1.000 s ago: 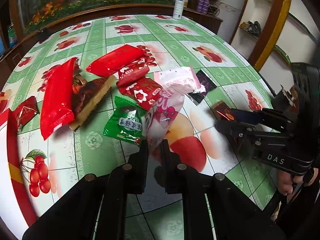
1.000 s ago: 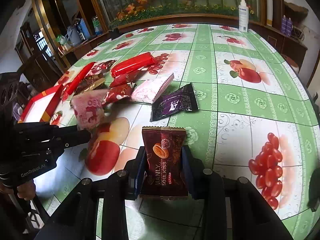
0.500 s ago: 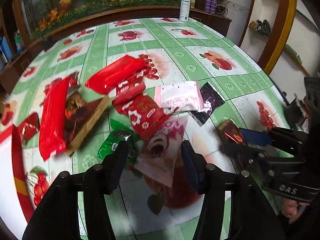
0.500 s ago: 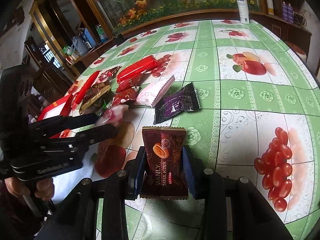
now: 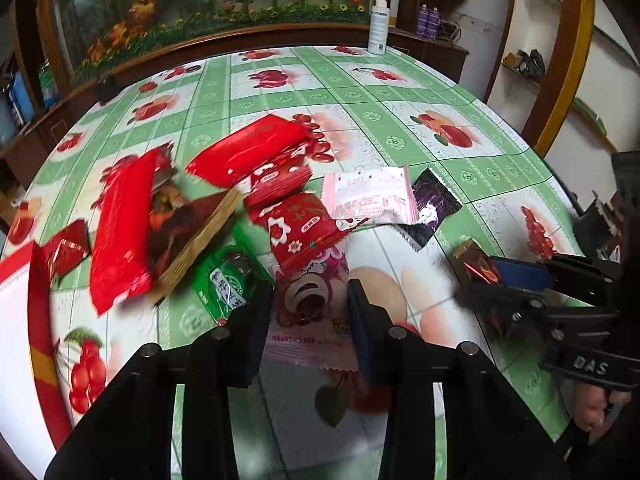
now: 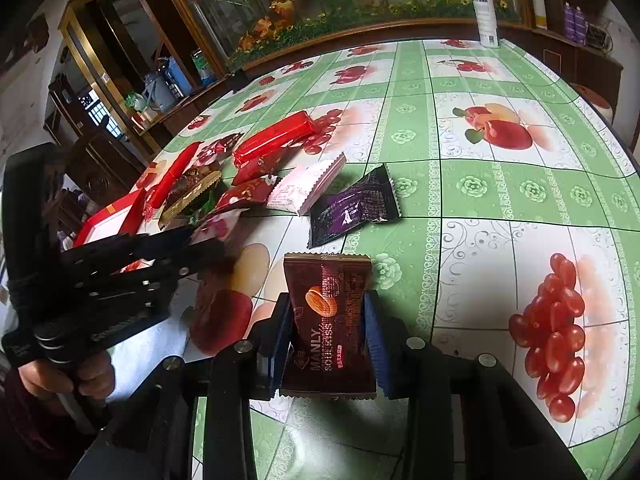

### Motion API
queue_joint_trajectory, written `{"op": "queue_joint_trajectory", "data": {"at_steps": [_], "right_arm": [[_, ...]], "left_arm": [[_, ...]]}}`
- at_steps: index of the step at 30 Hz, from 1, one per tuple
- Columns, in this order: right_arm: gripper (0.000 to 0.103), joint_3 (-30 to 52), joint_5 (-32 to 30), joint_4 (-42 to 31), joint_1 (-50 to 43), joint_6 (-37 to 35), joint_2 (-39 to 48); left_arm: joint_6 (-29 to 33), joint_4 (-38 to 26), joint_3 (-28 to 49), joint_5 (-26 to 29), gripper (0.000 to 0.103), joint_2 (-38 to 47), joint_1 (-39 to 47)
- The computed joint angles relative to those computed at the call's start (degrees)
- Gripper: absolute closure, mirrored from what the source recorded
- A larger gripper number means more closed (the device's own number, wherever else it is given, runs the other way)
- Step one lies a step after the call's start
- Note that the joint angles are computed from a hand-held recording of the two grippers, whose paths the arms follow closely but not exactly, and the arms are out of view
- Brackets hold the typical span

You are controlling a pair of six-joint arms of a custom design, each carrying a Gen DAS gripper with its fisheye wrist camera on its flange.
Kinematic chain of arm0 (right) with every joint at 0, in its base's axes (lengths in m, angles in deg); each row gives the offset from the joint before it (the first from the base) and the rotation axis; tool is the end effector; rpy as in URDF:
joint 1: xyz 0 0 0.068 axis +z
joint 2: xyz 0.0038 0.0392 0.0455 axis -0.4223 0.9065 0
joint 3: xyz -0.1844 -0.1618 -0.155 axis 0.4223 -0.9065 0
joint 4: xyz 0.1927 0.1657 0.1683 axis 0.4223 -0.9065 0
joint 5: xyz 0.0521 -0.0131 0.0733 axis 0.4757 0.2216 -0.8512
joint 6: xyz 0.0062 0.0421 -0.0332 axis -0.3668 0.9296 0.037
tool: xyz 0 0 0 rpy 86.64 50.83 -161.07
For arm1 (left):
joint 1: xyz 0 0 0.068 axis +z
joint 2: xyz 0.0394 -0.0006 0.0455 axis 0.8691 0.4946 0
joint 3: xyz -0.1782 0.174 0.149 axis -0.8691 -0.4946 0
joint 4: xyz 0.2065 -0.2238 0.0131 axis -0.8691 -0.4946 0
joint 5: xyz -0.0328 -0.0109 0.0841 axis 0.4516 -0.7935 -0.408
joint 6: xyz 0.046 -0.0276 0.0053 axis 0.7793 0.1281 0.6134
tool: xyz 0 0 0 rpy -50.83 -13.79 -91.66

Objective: Organize snacks
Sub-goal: 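Carry both packets over the red-rimmed tray and open both tools to drop them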

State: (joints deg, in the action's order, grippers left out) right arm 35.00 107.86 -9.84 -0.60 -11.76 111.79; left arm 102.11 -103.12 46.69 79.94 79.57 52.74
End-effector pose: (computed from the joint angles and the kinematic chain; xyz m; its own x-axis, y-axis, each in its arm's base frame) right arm 0.2283 0.0890 0.1023 -0.5457 0.6254 -0.5577 0.5421 0.7710 0.3342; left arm 0.4087 -0.0737 0.1279 -0.3207 0.7290 -0.6048 0.9224 0.3855 -0.0244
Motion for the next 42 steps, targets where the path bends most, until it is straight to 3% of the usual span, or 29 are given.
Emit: {"op": "queue_joint_trajectory", "data": {"at_steps": [9, 15, 22, 26, 32, 34, 36, 38, 42], "right_arm": [[0.067, 6.63, -1.17, 0.34, 3.0, -0.11, 6.99], [0.067, 12.95, -3.61, 1.33, 4.71, -1.8, 12.48], [0.068, 28.17, -5.93, 2.31, 6.61, -10.47, 21.42], [0.068, 39.2, -9.93, 4.07, 6.73, -15.1, 28.83], [0.066, 54.83, -15.01, 2.2, 7.26, -18.37, 40.06], [0.064, 56.62, -16.74, 3.58, 7.39, -18.17, 41.61], [0.061, 56.78, -18.37, 5.2, 7.37, -18.27, 42.03], [0.06, 55.34, -18.53, 7.09, 7.46, -18.39, 41.41], [0.058, 48.21, -16.77, 11.48, 5.99, -17.16, 37.48]], "left_arm": [[6.15, -5.87, 2.0, 5.65, 0.068, -1.41, 7.82], [8.46, -10.9, 8.47, 10.75, 0.068, -0.03, 16.18], [2.74, -8.05, 19.44, 13.91, 0.068, 6.07, 24.67], [-0.88, -7.81, 26.78, 12.36, 0.067, 11.89, 26.74], [-4.39, -5.46, 30.78, 9.52, 0.067, 16.24, 28.01], [-5.32, -5.81, 32.2, 8.82, 0.065, 17.49, 28.16], [-6.35, -6.28, 33.51, 8.55, 0.05, 18.45, 28.32], [-7.69, -5.38, 33.18, 8.2, 0.042, 18.4, 28.36], [-7.02, -6.03, 33.1, 8.28, 0.041, 18.17, 28.33]]}}
